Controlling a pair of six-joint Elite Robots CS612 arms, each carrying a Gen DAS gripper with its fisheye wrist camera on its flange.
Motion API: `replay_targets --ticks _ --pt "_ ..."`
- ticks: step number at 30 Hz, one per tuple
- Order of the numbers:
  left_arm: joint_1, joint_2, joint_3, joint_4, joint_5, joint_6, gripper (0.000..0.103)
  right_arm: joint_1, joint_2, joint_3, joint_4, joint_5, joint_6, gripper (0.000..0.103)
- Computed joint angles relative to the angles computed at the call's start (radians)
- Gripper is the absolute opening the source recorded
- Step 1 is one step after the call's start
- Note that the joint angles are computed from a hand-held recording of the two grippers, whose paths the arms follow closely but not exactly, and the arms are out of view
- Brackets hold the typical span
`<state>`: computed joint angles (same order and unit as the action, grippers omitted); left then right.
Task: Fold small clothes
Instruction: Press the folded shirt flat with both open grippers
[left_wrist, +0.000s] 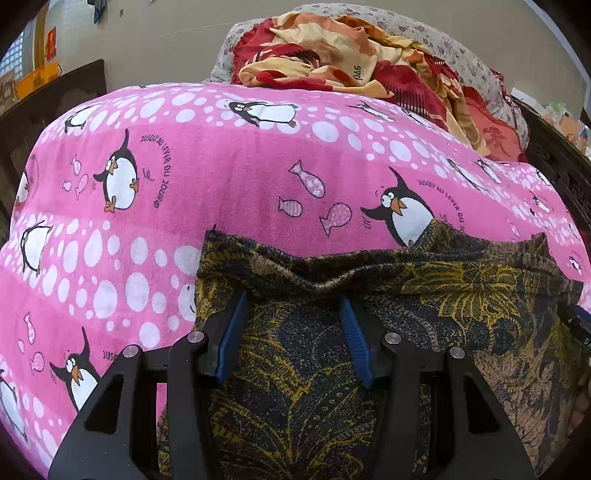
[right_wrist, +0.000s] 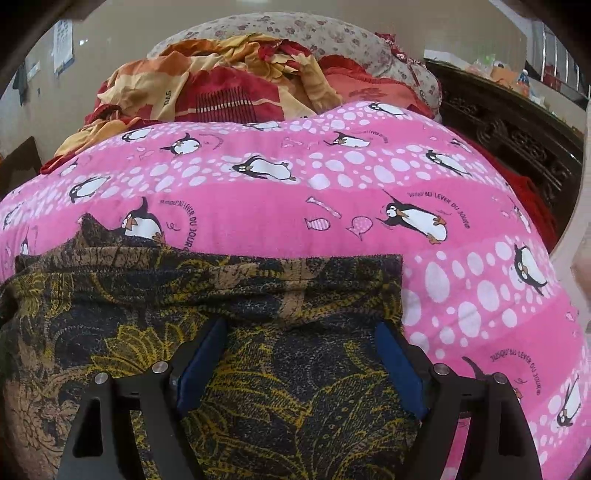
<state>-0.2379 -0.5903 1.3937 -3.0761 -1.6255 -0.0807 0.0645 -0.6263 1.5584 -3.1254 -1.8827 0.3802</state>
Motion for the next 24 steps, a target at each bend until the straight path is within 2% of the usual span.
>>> replay_targets --ticks 13,15,16,18,20,22,23,24 --pt "0.003 -0.002 0.0 0.01 -0.017 -0.003 0.052 0.003 -0.001 -0.002 0.009 -0.015 0.002 0.082" --pt "0.009 -0.015 0.001 0.048 -0.04 0.01 0.052 -0.001 -0.021 0.016 -0.01 0.009 -0.025 0.072" --pt "0.012 -0.034 0.014 0.078 -0.049 0.023 0.052 0.008 -0.043 0.034 -0.032 -0.021 -0.066 0.068" --pt "0.018 -0.076 0.076 0.031 -0.065 0.033 0.052 0.015 -0.081 0.085 -0.128 -0.014 -0.12 0.071" --pt "0.02 -0.121 0.163 -0.055 -0.086 0.074 0.053 0.019 -0.131 0.161 -0.22 0.071 -0.169 0.086" --pt "0.014 -0.162 0.252 -0.119 -0.102 0.131 0.062 0.034 -0.168 0.223 -0.232 0.121 -0.173 0.087" --pt "0.011 -0.178 0.299 -0.15 -0.118 0.155 0.074 0.043 -0.176 0.255 -0.257 0.153 -0.162 0.088" --pt "0.006 -0.184 0.336 -0.183 -0.125 0.171 0.08 0.052 -0.176 0.272 -0.27 0.171 -0.149 0.088"
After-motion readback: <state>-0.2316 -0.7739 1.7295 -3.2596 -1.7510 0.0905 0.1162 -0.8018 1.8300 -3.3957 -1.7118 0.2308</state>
